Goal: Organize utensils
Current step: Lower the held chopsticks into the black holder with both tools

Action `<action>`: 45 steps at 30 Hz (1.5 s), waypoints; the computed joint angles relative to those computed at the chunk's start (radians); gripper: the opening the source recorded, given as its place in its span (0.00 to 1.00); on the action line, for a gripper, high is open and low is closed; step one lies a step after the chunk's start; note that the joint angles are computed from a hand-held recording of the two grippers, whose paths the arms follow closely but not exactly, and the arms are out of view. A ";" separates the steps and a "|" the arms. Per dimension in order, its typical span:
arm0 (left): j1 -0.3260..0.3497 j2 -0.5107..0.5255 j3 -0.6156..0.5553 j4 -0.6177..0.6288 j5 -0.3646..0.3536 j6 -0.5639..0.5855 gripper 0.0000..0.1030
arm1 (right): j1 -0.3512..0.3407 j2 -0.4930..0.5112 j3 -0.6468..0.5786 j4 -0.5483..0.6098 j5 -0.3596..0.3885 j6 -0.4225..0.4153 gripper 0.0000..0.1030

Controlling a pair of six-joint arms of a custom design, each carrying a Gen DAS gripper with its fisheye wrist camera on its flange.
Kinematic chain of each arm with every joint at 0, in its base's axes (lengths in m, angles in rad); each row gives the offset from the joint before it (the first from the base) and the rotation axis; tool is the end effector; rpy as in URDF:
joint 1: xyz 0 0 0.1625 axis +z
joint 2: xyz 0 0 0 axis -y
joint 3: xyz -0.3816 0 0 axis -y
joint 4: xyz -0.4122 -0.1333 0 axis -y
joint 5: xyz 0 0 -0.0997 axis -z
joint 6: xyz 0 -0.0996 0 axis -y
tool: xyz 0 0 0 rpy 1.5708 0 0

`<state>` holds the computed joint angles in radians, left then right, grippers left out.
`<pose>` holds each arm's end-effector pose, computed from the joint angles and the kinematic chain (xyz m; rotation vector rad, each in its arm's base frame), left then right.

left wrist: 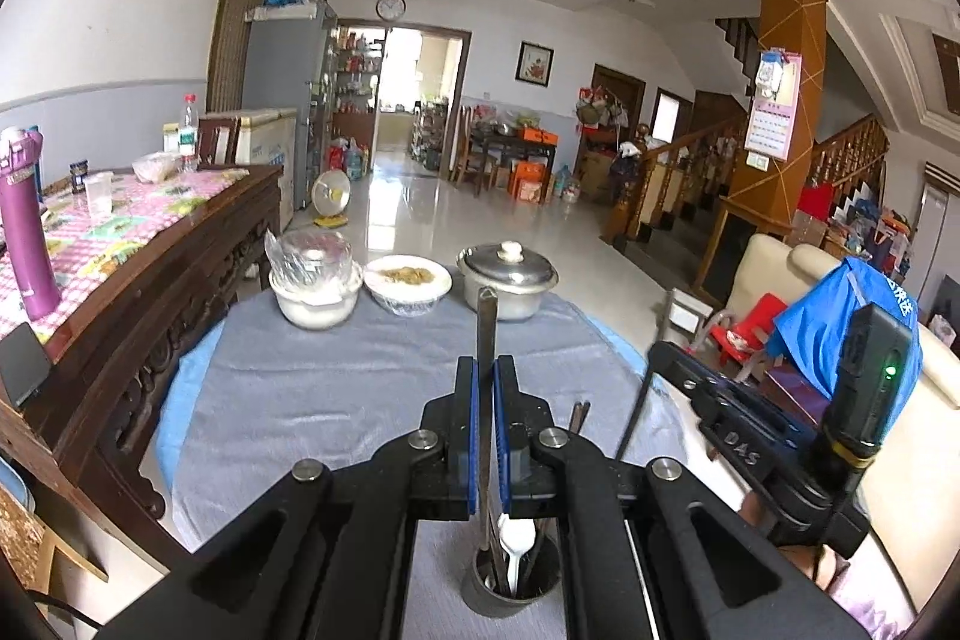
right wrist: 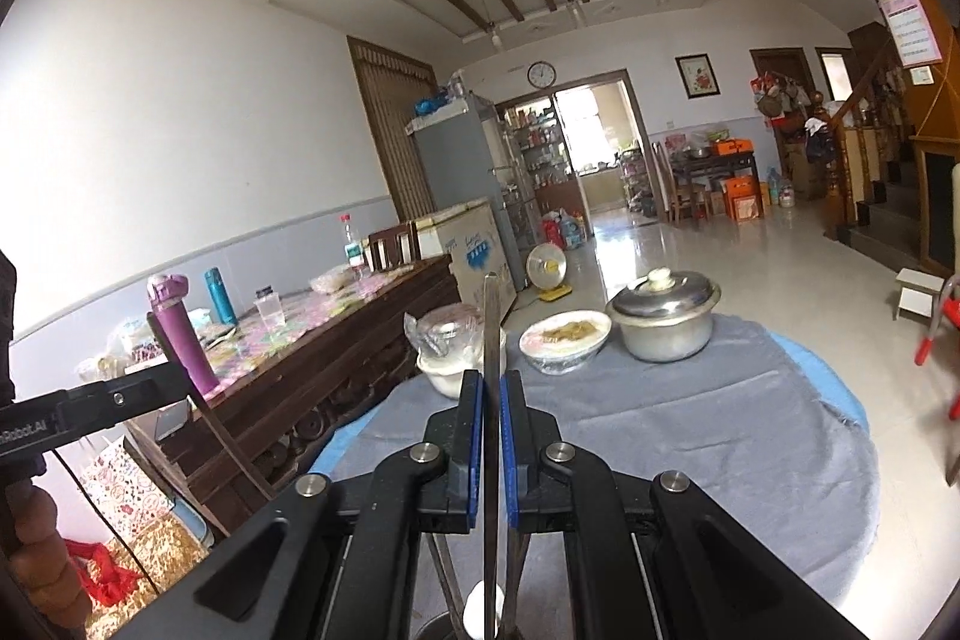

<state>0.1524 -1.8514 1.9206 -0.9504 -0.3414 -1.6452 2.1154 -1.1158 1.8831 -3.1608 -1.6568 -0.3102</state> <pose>-0.3226 -0.2794 0.4115 0.2836 2.0894 -1.4131 0.4201 -0.4528 0.2247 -1.1379 2.6278 -1.2548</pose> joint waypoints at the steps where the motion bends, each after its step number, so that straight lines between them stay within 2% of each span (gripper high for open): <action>1: 0.004 -0.004 0.008 -0.022 -0.008 0.015 0.05 | -0.003 0.002 0.003 0.004 0.001 0.000 0.06; 13: 0.059 -0.011 0.065 -0.177 -0.062 0.117 0.05 | -0.030 0.011 0.020 0.032 -0.002 0.016 0.06; 25: 0.092 -0.011 0.080 -0.189 -0.095 0.114 0.05 | -0.039 0.012 0.046 0.057 0.001 0.023 0.06; 45: 0.134 -0.027 0.112 -0.278 -0.121 0.179 0.05 | -0.048 0.017 0.055 0.072 -0.012 0.025 0.06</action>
<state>0.2860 -1.8784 2.0322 -1.2286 -0.4622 -1.4664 2.0669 -1.0984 1.9379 -3.0893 -1.6692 -0.2854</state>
